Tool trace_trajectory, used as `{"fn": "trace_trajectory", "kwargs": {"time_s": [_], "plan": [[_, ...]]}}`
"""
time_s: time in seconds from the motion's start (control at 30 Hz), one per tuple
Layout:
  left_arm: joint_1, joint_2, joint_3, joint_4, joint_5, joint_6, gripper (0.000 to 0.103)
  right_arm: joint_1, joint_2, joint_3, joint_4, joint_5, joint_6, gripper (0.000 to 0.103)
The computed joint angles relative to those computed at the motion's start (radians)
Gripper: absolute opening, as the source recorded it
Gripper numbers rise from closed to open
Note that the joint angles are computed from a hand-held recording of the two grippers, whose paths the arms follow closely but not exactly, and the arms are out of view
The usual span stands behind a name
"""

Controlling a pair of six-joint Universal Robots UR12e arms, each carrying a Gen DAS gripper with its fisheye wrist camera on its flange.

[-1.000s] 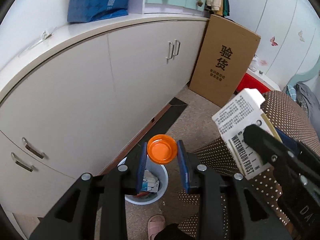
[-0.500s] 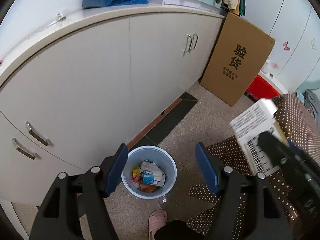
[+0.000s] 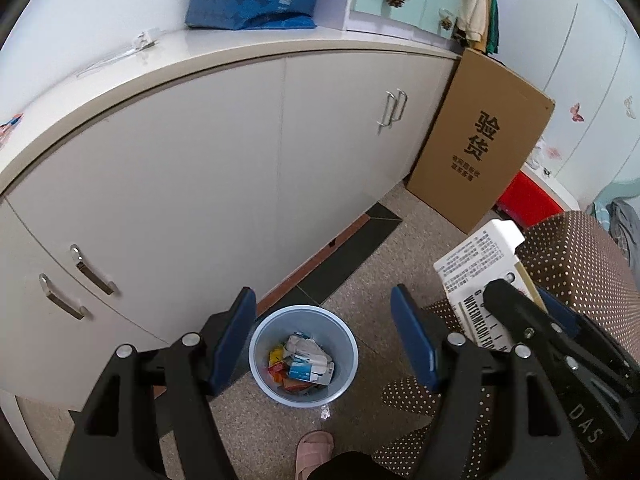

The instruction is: Collect trash

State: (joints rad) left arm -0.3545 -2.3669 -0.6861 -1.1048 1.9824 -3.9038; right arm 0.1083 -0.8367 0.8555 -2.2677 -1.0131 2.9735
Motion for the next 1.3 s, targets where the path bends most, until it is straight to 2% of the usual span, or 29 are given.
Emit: {"fn": "trace_trajectory", "kwargs": {"time_s": [0.03, 0.1, 0.13, 0.17, 0.23, 0.4, 0.67, 1.0, 1.17, 1.3], "plan": [[0.000, 0.003, -0.004, -0.001, 0.008, -0.006, 0.068, 0.001, 0.002, -0.002, -0.001, 0.006, 0.006, 0.043], [0.000, 0.012, -0.019, -0.001, 0.035, -0.028, 0.069, 0.004, 0.011, -0.008, -0.016, 0.023, 0.026, 0.057], [0.001, 0.015, -0.022, -0.019, 0.058, -0.050, 0.069, 0.007, 0.018, -0.016, -0.016, 0.015, 0.041, 0.071], [0.002, 0.017, -0.023, -0.026, 0.061, -0.057, 0.069, 0.008, 0.024, -0.025, -0.008, 0.017, 0.052, 0.074], [0.009, 0.025, -0.035, -0.035, 0.044, -0.068, 0.069, 0.007, 0.037, -0.043, 0.029, 0.034, 0.070, 0.074], [0.009, 0.031, -0.045, -0.023, 0.035, -0.068, 0.069, 0.002, 0.022, -0.021, 0.026, 0.023, 0.074, 0.074], [-0.027, 0.012, 0.012, 0.030, 0.027, 0.024, 0.069, -0.022, -0.062, 0.078, -0.059, -0.044, 0.064, 0.074], [-0.118, 0.000, 0.079, 0.152, 0.063, 0.176, 0.075, -0.104, -0.242, 0.310, -0.294, -0.086, 0.131, 0.078], [-0.176, 0.002, 0.093, 0.233, 0.141, 0.260, 0.077, -0.140, -0.336, 0.426, -0.414, -0.122, 0.146, 0.080], [-0.210, 0.016, 0.074, 0.326, 0.163, 0.313, 0.082, -0.167, -0.411, 0.530, -0.557, -0.175, 0.151, 0.083]]}}
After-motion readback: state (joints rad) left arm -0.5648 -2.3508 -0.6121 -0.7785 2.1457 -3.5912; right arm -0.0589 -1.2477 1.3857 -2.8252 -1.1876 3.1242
